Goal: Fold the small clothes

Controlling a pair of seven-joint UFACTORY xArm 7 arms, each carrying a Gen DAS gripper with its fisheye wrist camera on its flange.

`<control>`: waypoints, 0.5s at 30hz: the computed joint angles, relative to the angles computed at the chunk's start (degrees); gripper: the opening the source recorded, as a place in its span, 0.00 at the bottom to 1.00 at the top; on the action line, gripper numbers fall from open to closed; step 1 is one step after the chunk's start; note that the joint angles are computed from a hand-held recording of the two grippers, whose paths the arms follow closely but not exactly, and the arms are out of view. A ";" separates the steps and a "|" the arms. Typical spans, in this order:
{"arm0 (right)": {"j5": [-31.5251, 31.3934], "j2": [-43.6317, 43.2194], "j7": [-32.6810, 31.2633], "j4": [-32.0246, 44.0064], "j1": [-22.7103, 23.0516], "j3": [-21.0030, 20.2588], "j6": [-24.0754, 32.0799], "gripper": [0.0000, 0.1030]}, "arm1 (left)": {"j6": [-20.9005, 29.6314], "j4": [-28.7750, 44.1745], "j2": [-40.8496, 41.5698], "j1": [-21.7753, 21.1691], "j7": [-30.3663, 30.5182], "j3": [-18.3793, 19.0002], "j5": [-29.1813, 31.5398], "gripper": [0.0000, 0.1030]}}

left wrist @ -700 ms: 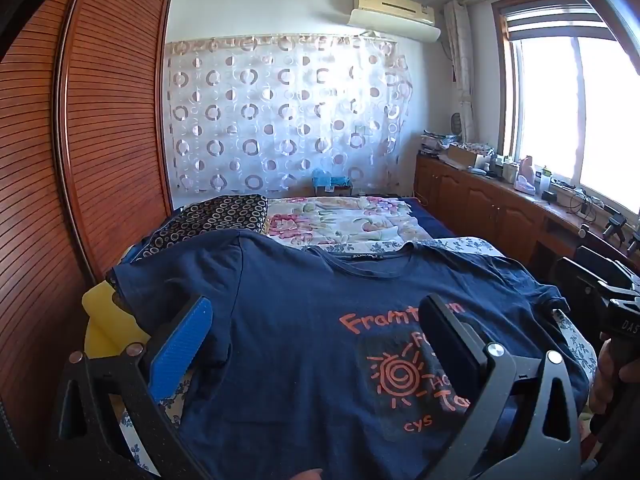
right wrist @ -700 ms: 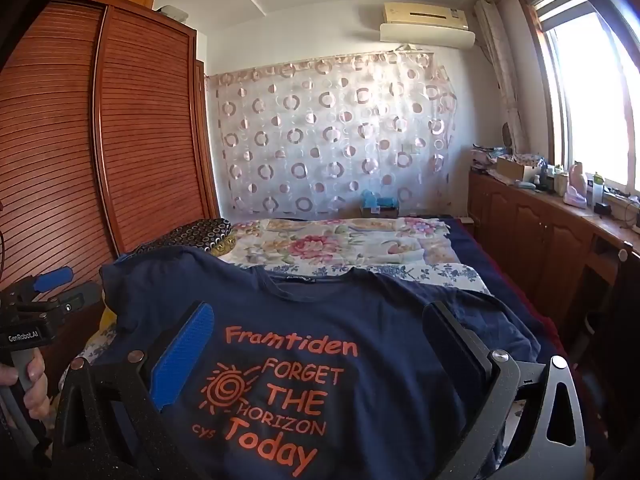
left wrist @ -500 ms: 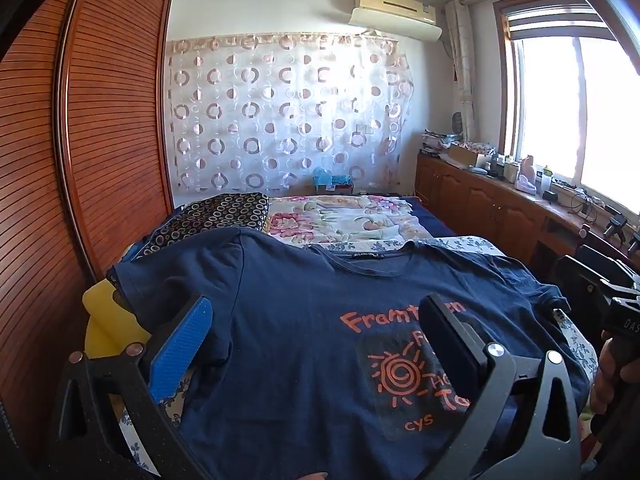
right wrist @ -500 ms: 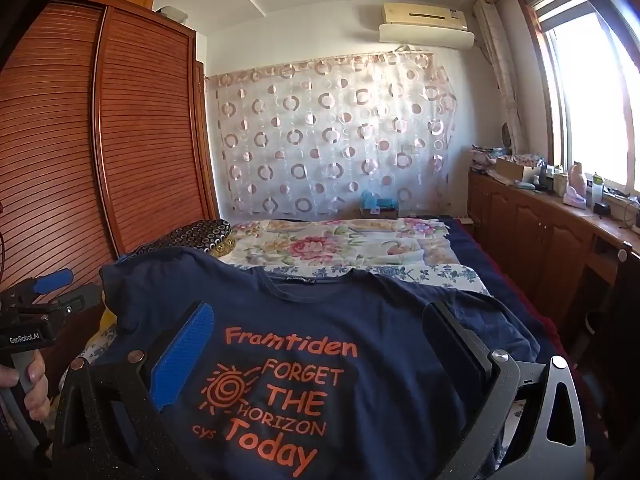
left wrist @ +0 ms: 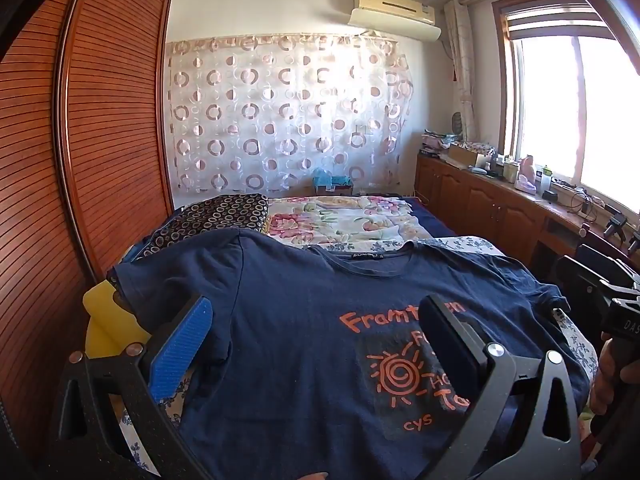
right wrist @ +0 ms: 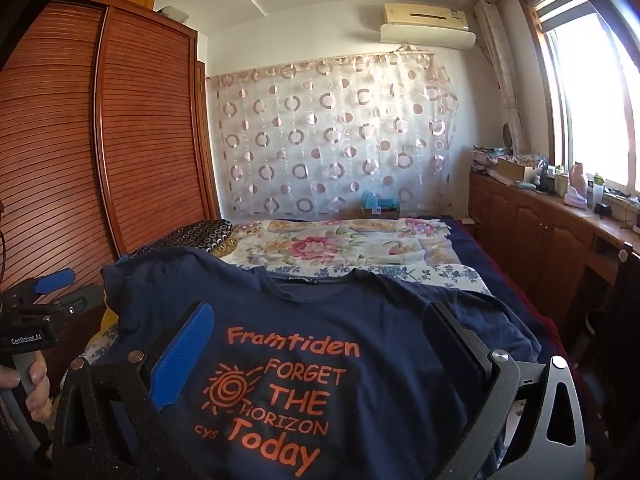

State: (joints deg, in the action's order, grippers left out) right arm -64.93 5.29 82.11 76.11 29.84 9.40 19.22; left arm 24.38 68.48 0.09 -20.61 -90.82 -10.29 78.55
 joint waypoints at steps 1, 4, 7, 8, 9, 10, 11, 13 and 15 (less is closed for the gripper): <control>-0.11 0.10 0.11 0.00 -0.07 -0.07 -0.23 1.00 | -0.08 -0.02 0.03 0.01 -0.08 0.03 0.09 1.00; -0.58 0.09 0.67 -0.10 0.01 -0.10 -0.23 1.00 | -0.16 -0.04 0.03 -0.01 -0.24 0.03 0.33 1.00; -0.70 0.08 0.76 -0.09 0.03 -0.10 -0.19 1.00 | 0.47 0.15 0.15 -0.36 -0.46 -0.20 0.46 1.00; -0.69 0.06 0.75 -0.12 0.01 -0.10 -0.28 1.00 | 0.48 0.09 0.12 -0.43 -0.52 -0.21 0.52 1.00; -0.68 0.10 0.72 -0.09 0.01 -0.09 -0.26 1.00 | 0.34 0.00 -0.12 -0.36 -0.04 -0.10 0.08 1.00; -0.80 0.09 0.82 -0.10 0.03 -0.10 -0.24 1.00 | 0.34 0.00 -0.12 -0.34 -0.04 -0.12 0.08 1.00; -0.82 0.09 0.83 -0.13 0.00 -0.11 -0.37 1.00 | 0.38 -0.01 -0.09 -0.34 -0.32 -0.14 0.45 1.00; -0.94 0.11 0.94 -0.14 0.01 -0.11 -0.37 1.00 | 0.46 0.08 -0.11 -0.34 0.05 -0.16 0.01 1.00; -0.73 0.10 0.81 -0.15 -0.01 -0.09 -0.46 1.00 | 0.47 0.09 -0.10 -0.34 0.00 -0.19 0.07 1.00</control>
